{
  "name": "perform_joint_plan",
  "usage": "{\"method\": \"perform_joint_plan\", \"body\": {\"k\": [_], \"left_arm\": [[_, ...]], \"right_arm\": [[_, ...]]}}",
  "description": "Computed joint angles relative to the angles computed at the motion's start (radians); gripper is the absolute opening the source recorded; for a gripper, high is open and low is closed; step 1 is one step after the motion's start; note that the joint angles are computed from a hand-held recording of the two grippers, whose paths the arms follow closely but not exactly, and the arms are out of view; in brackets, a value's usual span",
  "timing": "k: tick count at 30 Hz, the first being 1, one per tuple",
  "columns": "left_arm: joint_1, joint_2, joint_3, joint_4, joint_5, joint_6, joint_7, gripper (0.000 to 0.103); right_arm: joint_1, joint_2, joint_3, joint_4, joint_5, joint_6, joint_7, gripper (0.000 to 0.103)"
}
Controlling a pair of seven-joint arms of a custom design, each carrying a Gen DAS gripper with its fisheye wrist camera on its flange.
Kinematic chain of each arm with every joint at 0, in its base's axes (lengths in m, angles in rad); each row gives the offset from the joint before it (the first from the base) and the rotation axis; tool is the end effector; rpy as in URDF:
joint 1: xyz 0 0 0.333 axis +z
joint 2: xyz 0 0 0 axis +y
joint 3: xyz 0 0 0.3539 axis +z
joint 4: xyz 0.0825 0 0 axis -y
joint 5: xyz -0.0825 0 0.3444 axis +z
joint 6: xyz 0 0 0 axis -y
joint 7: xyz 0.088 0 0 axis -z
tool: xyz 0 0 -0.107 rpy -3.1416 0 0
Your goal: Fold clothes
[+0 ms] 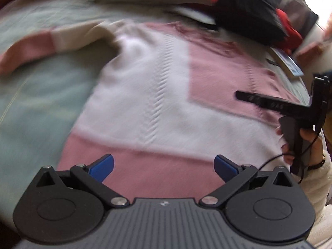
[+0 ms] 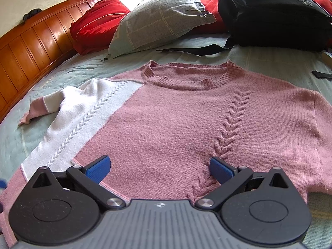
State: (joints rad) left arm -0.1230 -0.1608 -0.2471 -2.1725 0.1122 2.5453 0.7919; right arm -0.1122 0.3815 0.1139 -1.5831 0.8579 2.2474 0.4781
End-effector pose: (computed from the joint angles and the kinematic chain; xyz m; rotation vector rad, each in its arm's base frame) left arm 0.4654 -0.1905 0.5731 -2.2941 1.6472 -0.7074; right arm 0.6758 0.0097 0.5079 -2.0657 1.0703 -0.0840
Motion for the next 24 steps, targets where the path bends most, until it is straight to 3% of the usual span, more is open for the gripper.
{"method": "perform_joint_plan", "body": {"k": [6, 9, 14, 17, 20, 24], "left_arm": [[-0.016, 0.139, 0.028, 0.066, -0.001, 0.056, 0.016, 0.102], [-0.023, 0.118, 0.039, 0.017, 0.033, 0.075, -0.017, 0.102], [0.004, 0.068, 0.052, 0.009, 0.003, 0.028, -0.060, 0.102], [0.031, 0.097, 0.057, 0.048, 0.055, 0.105, -0.087, 0.102], [0.036, 0.174, 0.078, 0.112, -0.016, 0.197, -0.025, 0.102], [0.025, 0.288, 0.116, 0.209, -0.026, 0.252, -0.011, 0.102]], "right_arm": [[-0.002, 0.002, 0.000, 0.005, 0.000, -0.008, 0.003, 0.103], [-0.005, 0.007, 0.000, 0.013, 0.000, -0.019, 0.009, 0.103], [-0.008, 0.013, 0.000, 0.025, -0.001, -0.034, 0.021, 0.103], [-0.006, 0.010, 0.001, 0.019, -0.004, -0.027, 0.019, 0.103], [-0.003, 0.007, 0.001, 0.014, -0.007, -0.019, 0.013, 0.103], [-0.005, 0.009, 0.001, 0.018, -0.007, -0.022, 0.011, 0.103]]}}
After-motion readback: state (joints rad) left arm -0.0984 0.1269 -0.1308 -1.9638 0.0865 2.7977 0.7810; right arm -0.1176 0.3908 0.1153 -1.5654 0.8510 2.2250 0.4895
